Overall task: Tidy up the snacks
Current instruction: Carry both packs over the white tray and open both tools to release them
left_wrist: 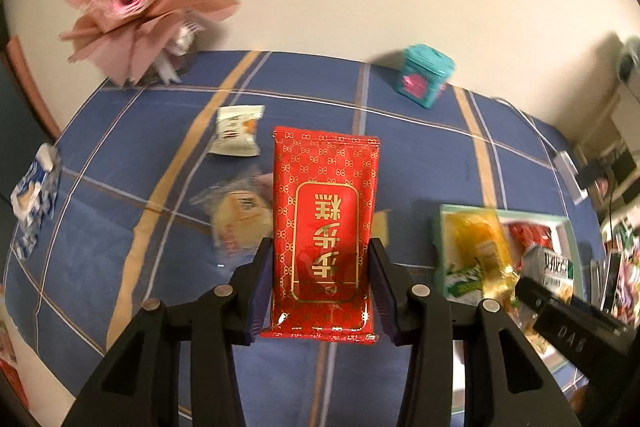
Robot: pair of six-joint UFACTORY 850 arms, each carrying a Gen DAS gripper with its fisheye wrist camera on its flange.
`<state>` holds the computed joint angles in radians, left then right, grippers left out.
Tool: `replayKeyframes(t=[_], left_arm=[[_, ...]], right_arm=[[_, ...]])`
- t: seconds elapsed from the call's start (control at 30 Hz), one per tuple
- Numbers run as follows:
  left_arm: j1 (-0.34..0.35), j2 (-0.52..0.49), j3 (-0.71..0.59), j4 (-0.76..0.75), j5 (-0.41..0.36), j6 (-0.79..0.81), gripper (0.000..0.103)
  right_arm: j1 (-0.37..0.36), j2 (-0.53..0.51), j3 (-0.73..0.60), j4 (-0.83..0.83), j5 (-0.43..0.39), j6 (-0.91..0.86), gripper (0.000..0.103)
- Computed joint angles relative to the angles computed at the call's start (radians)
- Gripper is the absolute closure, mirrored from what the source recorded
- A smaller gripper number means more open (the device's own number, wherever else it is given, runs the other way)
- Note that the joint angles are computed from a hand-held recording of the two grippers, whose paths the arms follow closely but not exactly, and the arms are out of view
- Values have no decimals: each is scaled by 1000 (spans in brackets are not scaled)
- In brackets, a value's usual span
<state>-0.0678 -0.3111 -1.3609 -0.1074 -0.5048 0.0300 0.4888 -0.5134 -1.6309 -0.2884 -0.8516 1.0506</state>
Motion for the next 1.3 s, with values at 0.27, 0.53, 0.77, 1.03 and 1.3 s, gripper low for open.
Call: replayKeyframes(t=[0.27, 0.53, 0.77, 1.03, 1.3], left_arm=[[-86, 22, 26, -6, 3, 42, 56], [-172, 26, 39, 18, -8, 52, 56], [-243, 22, 53, 52, -16, 49, 56], [-296, -15, 50, 85, -44, 40, 56], [-306, -48, 34, 126, -48, -16, 56]], right_arm=[[-61, 87, 118, 9, 39, 52, 43], [-125, 160, 225, 35, 74, 85, 43], [-176, 203, 297, 65, 103, 82, 43], [-207, 219, 341, 96, 177, 57, 43], [-219, 208, 356, 89, 233, 40, 43]])
